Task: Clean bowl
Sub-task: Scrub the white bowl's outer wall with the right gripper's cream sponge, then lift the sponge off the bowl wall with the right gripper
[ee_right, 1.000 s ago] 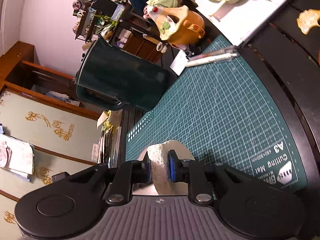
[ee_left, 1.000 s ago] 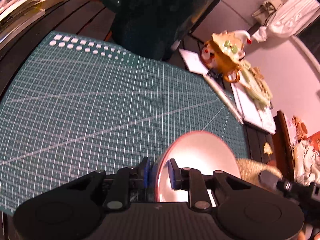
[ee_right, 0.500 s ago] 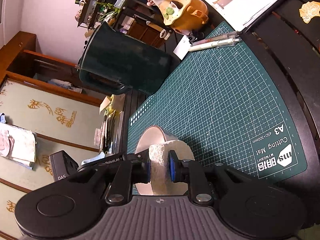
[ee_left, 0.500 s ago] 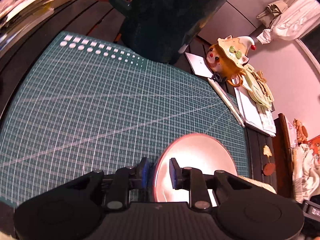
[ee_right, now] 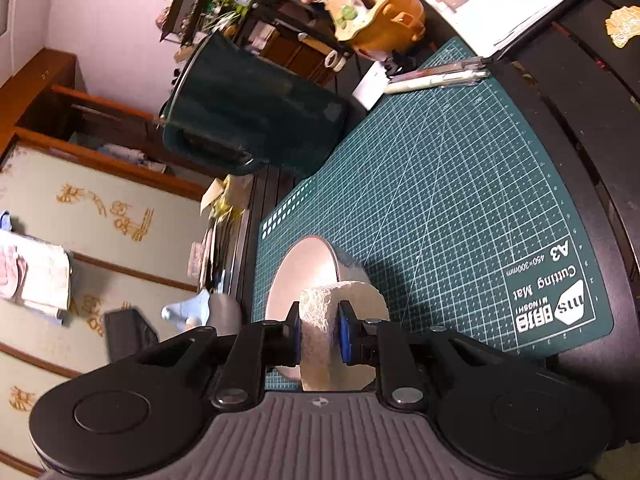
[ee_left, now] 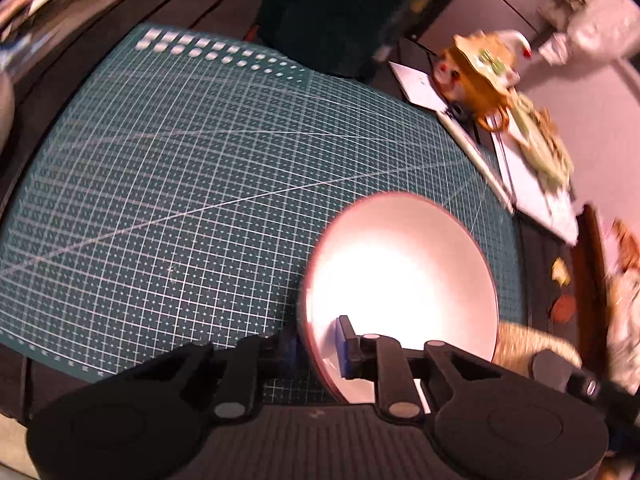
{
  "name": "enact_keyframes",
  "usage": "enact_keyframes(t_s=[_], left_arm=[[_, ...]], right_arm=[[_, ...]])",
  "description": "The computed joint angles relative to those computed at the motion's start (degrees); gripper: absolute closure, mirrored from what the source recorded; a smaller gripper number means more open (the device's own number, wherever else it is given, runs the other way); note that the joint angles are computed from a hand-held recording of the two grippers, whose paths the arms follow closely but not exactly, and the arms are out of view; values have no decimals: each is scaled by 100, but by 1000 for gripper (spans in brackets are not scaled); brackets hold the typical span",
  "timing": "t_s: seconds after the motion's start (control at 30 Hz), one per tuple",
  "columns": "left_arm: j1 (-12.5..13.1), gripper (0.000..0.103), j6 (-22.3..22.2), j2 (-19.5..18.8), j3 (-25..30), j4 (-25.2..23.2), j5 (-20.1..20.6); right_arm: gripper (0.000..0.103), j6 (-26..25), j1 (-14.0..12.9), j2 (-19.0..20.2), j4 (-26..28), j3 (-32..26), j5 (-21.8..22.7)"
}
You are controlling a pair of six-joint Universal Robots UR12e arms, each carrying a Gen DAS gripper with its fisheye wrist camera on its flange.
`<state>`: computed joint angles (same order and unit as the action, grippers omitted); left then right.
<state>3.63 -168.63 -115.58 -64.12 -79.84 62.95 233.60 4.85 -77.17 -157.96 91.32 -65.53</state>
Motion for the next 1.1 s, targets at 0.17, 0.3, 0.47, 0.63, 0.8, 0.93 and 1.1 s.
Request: enact_keyframes(t_s=[0.17, 0.3, 0.47, 0.63, 0.8, 0.93, 1.1], left_arm=[[-12, 86, 86, -57, 67, -37, -43], [-1, 86, 53, -75, 37, 25, -159], [16, 87, 27, -52, 27, -13, -236], [32, 87, 35, -38, 13, -32, -280], [25, 87, 37, -44, 17, -33, -276], [21, 87, 45, -38, 0, -19, -275], [23, 87, 62, -29, -2, -41, -270]], right_arm=[[85, -68, 24, 39, -209, -34, -403], [85, 201, -16, 105, -401, -60, -436], [85, 454, -30, 153, -495, -14, -352], [85, 584, -55, 168, -442, -45, -313], [85, 674, -64, 171, -659, -7, -347], [85, 678, -59, 213, -267, -71, -160], [84, 810, -51, 228, -772, -38, -339]])
